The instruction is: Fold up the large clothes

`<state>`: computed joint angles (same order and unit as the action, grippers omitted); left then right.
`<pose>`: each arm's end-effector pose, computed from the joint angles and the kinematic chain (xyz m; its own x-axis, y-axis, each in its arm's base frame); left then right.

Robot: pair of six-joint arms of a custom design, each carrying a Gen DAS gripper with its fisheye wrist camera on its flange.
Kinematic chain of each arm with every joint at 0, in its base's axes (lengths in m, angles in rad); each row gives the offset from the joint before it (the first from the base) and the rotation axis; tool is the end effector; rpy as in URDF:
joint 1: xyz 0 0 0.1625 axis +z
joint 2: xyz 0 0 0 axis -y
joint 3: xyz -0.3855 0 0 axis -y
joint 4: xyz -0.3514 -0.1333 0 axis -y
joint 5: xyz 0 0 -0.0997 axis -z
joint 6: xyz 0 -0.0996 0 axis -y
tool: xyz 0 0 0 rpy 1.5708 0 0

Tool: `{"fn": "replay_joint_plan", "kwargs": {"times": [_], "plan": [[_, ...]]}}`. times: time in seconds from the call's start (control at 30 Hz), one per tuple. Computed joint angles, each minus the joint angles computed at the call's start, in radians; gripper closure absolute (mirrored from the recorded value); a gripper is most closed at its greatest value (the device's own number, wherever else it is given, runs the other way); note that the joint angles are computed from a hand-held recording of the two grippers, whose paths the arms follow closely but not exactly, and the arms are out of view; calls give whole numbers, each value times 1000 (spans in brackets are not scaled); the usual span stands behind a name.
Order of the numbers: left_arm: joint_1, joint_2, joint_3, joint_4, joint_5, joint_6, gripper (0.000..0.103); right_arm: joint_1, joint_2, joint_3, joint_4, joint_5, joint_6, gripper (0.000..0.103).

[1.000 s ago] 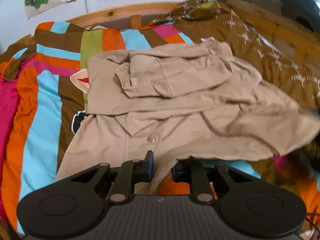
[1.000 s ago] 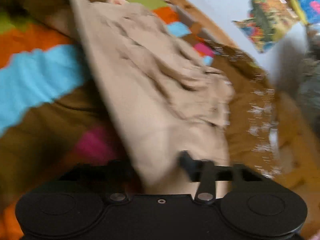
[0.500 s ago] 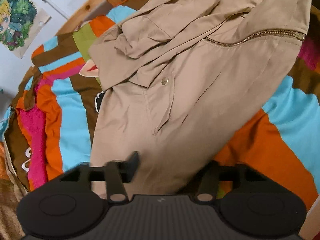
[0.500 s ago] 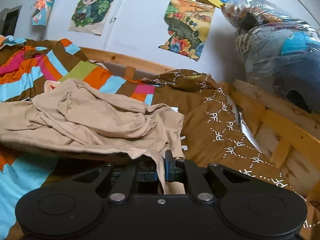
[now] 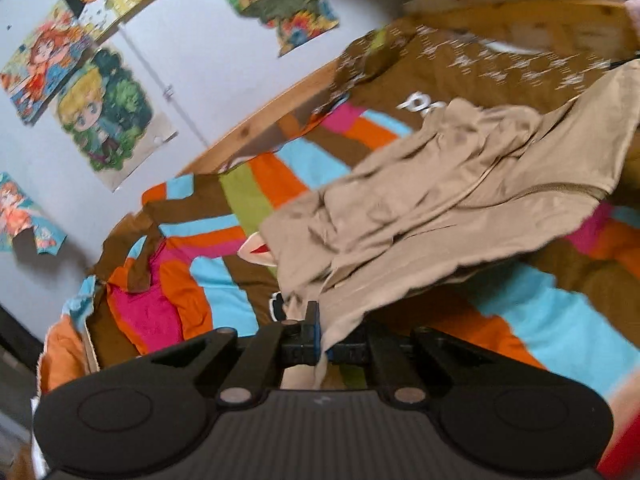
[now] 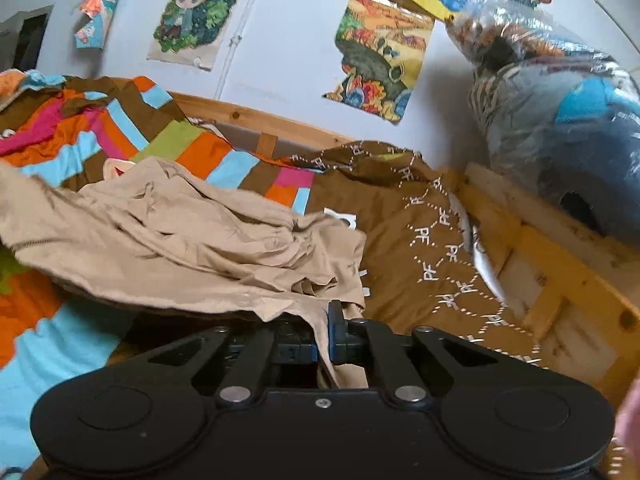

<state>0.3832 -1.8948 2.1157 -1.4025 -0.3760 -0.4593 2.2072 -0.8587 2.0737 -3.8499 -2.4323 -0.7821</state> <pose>-0.1924 -0.3212 0.3793 -0.2101 0.2702 -0.9396 0.8534 0.5196 -0.0414 0.3313 -0.3512 0.1806 -0.4481 -0.1711 0.8775 -0.8517 0.3801 -0.3608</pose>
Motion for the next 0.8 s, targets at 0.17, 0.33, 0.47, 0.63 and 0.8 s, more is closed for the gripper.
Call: {"fn": "replay_joint_plan", "kwargs": {"times": [0.17, 0.33, 0.47, 0.63, 0.8], "plan": [[-124, -57, -109, 243, -168, -64, 101, 132, -178, 67, 277, -110, 89, 100], [-38, -9, -96, 90, -162, 71, 100, 192, -289, 74, 589, -152, 259, 100], [98, 103, -108, -161, -123, 255, 100, 140, -221, 16, 559, -151, 196, 99], [283, 283, -194, -490, -123, 577, 100, 36, -94, -136, 456, -123, 41, 98], [468, 472, -305, -782, -195, 773, 98, -78, -3, -300, 502, -59, -18, 96]]}}
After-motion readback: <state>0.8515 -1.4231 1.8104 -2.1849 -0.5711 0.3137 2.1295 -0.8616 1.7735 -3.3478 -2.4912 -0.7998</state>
